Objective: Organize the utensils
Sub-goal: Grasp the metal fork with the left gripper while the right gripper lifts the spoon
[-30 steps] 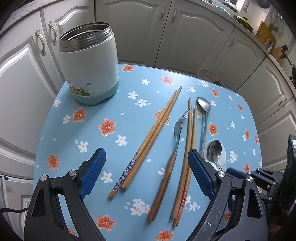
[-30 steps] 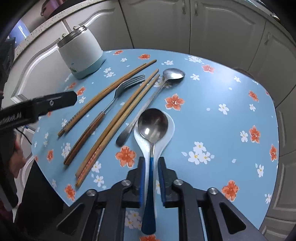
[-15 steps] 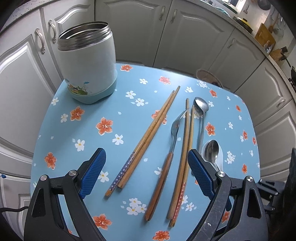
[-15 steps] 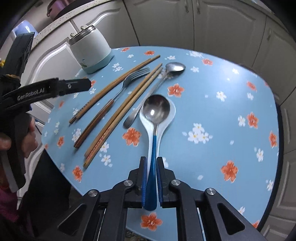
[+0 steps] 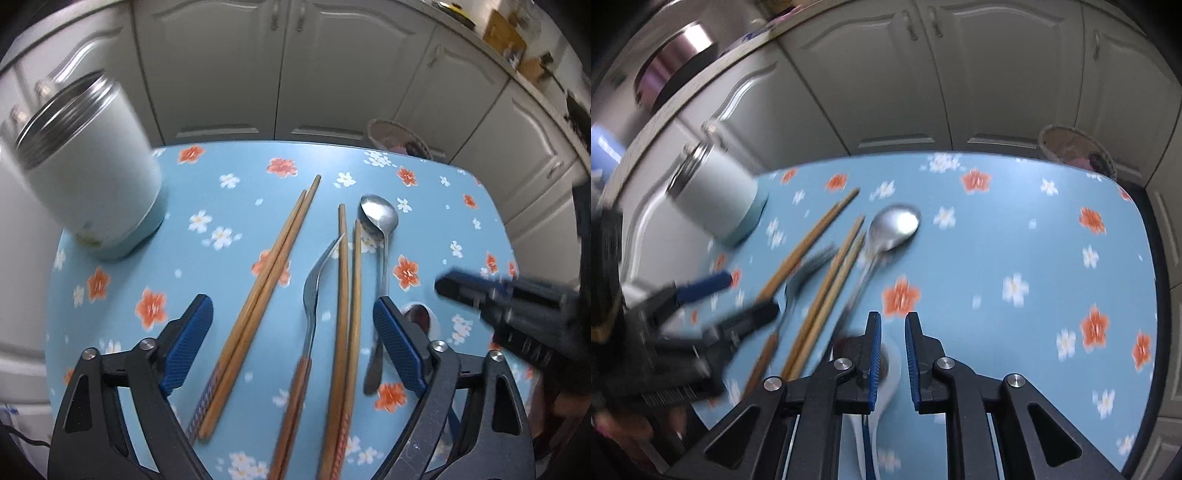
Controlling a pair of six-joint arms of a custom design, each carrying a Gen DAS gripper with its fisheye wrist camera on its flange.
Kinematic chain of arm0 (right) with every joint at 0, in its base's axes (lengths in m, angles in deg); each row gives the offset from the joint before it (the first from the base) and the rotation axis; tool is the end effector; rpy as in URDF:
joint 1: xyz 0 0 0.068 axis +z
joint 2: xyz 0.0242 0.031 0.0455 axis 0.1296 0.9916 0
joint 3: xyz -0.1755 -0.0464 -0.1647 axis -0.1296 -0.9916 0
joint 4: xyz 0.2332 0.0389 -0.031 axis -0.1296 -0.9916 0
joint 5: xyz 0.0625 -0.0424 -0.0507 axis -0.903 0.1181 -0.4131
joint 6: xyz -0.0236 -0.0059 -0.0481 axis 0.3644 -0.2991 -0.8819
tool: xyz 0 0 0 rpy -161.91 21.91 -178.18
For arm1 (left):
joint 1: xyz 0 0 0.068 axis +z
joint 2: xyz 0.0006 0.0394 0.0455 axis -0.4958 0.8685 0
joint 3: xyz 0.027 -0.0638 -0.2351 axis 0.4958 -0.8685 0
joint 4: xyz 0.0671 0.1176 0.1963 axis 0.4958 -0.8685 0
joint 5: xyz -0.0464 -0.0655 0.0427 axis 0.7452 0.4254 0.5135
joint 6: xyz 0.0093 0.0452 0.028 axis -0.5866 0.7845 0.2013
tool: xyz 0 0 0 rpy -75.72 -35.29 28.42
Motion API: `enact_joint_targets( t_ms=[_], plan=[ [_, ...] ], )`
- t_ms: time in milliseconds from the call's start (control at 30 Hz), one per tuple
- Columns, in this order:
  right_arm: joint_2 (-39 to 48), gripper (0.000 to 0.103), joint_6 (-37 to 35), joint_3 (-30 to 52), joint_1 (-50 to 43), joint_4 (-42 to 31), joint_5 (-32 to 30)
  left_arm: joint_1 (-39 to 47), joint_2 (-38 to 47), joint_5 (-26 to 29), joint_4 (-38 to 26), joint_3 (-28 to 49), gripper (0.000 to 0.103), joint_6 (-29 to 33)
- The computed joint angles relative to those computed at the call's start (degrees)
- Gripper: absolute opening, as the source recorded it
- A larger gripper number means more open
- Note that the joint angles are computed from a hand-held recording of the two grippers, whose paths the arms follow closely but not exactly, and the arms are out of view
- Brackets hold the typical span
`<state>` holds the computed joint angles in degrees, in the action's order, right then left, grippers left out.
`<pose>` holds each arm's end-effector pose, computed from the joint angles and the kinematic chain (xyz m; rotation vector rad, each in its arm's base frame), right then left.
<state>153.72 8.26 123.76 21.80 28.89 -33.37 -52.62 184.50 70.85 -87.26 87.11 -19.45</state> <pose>0.3080 0.0907 0.0968 -0.4490 2.6960 0.5196 0.2545 -0.1036 0.1082 -0.0556 2.6801 -0.1287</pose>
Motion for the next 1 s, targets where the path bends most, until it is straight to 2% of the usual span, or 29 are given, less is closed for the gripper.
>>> enact_joint_targets(
  t_ms=[100,167,233,267,333,367,400,467,533,633,767,833,1000],
  plan=[
    [4.7,0.012,0.6,6.5,0.4,-2.0,-0.1,0.5,4.3,0.2,-0.5,3.4,0.081,1.3],
    [7.2,0.019,0.7,9.9,0.6,-3.1,0.0,1.3,6.8,1.3,-0.4,5.4,0.077,1.9],
    [9.6,0.038,1.3,13.3,0.5,-4.0,-0.9,1.7,8.7,1.9,-0.6,7.3,0.073,2.5],
    [10.3,0.040,1.5,14.2,0.3,-4.4,-1.1,1.8,9.4,2.1,-0.4,7.8,0.073,2.7],
    [11.9,0.040,1.9,16.7,0.0,-5.8,-1.7,2.0,11.5,2.2,-0.5,9.7,0.072,3.6],
    [12.1,0.040,1.7,17.1,-0.2,-6.1,-1.6,2.1,11.8,2.3,-0.8,10.2,0.069,3.9],
    [12.6,0.040,1.8,17.8,-0.3,-6.5,-1.3,2.3,12.8,2.7,-0.8,11.1,0.063,4.4],
    [13.2,0.040,1.9,18.6,-0.8,-7.2,-1.6,2.7,14.4,3.5,-1.8,12.8,0.045,5.4],
    [13.1,0.040,1.3,18.4,-1.2,-7.4,-2.2,2.7,15.2,3.2,-1.6,13.3,0.040,6.1],
    [13.4,0.040,0.1,18.6,-0.9,-7.4,-2.5,3.2,15.0,4.0,-1.6,13.4,0.023,6.5],
    [14.6,0.040,0.1,19.8,0.4,-7.5,-1.3,4.1,12.7,4.4,-0.2,11.2,0.011,6.6],
    [14.9,0.040,0.1,20.1,1.0,-7.3,-0.1,5.3,11.1,6.4,0.5,9.8,0.007,6.6],
    [16.1,0.040,0.7,21.2,1.8,-7.3,0.4,7.4,7.5,9.8,1.6,6.9,0.003,6.7]
  ],
)
